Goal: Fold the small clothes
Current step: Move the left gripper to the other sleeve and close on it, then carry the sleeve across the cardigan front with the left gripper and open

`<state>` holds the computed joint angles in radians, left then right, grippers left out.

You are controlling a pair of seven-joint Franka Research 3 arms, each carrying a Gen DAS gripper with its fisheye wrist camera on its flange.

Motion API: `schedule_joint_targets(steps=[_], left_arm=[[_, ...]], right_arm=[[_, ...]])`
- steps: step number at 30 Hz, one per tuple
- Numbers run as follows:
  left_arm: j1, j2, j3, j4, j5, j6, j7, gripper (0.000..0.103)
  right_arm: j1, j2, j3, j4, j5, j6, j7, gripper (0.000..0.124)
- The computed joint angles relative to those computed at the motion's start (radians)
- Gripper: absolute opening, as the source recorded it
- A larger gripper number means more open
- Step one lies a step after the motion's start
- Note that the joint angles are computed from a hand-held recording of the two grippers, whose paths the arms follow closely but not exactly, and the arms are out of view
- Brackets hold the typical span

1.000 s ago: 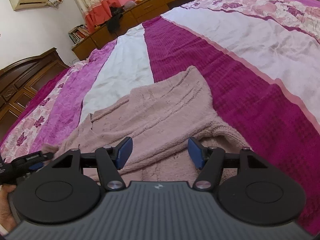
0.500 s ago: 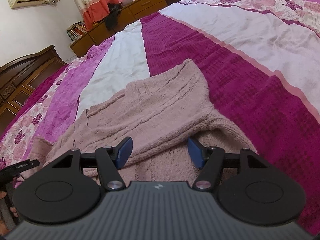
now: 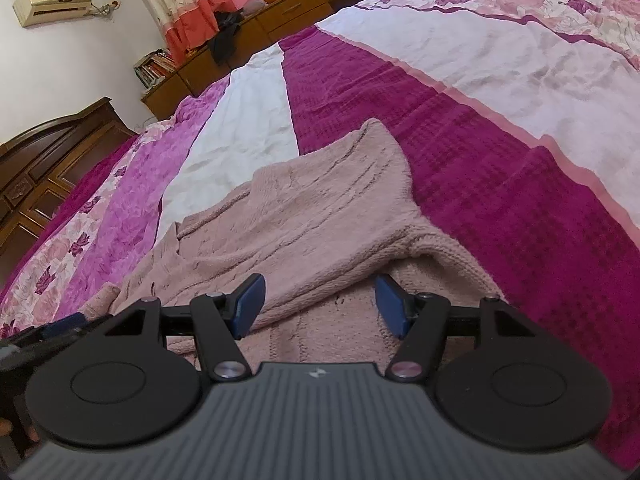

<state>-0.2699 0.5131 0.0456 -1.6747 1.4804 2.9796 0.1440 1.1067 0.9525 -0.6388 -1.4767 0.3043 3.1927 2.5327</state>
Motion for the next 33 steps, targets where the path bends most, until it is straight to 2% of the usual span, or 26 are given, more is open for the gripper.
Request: schedule_joint_targets(steps=[5,7,8,10,11,12,16,19,21,23,24,27,30,32,33], left_arm=[[0.001,0.056,-0.011,0.034,-0.094,-0.003,0.170,0.064],[-0.023,0.078,0.012,0.052,-0.110,-0.035,0.183,0.064],[-0.051,0.084,0.041,0.061,-0.083,-0.063,0.135,0.064],[-0.076,0.087,0.071,0.069,-0.030,-0.110,0.028,0.043],[-0.065,0.083,0.062,0.063,-0.051,-0.132,0.013,0.024],[-0.049,0.076,0.052,0.054,-0.083,-0.144,-0.002,0.022],[-0.012,0.046,0.039,-0.002,-0.167,-0.178,-0.077,0.023],[0.009,0.021,0.047,-0.042,-0.162,-0.139,-0.138,0.024],[0.031,0.017,0.038,-0.047,-0.173,-0.109,-0.121,0.028],[0.039,0.019,0.039,-0.044,-0.187,-0.108,-0.098,0.037],[0.037,0.021,0.046,-0.040,-0.183,-0.113,-0.104,0.038],[0.031,0.019,0.051,-0.033,-0.204,-0.173,-0.108,0.038],[0.059,0.019,0.042,-0.037,-0.231,-0.140,-0.103,0.038],[0.056,0.017,0.050,-0.039,-0.217,-0.122,-0.097,0.036],[0.051,0.018,0.054,-0.037,-0.207,-0.123,-0.091,0.036]], right_arm=[[-0.002,0.001,0.002,0.002,0.001,-0.001,-0.001,0.069],[-0.003,0.001,0.003,0.002,0.002,0.001,-0.001,0.069],[-0.002,0.001,0.002,0.002,0.002,0.001,-0.001,0.069],[-0.001,0.004,0.000,0.003,0.004,0.003,0.000,0.069],[-0.003,0.004,0.002,0.001,0.004,0.005,-0.002,0.069],[-0.005,0.004,0.004,0.001,0.006,0.006,-0.004,0.069],[-0.010,0.007,0.009,0.000,0.014,0.014,-0.012,0.069],[-0.004,0.015,0.000,0.006,0.020,0.005,-0.015,0.069],[-0.002,0.013,-0.002,0.003,0.018,0.003,-0.015,0.069],[-0.005,0.008,0.002,0.000,0.015,0.005,-0.018,0.069],[-0.007,0.004,0.006,-0.003,0.013,0.004,-0.021,0.069],[-0.027,-0.031,0.039,-0.015,-0.012,-0.017,-0.053,0.069],[-0.070,-0.100,0.107,-0.043,-0.071,-0.029,-0.122,0.069],[-0.071,-0.126,0.108,-0.061,-0.099,-0.015,-0.153,0.069],[-0.061,-0.129,0.088,-0.062,-0.107,-0.013,-0.163,0.069]])
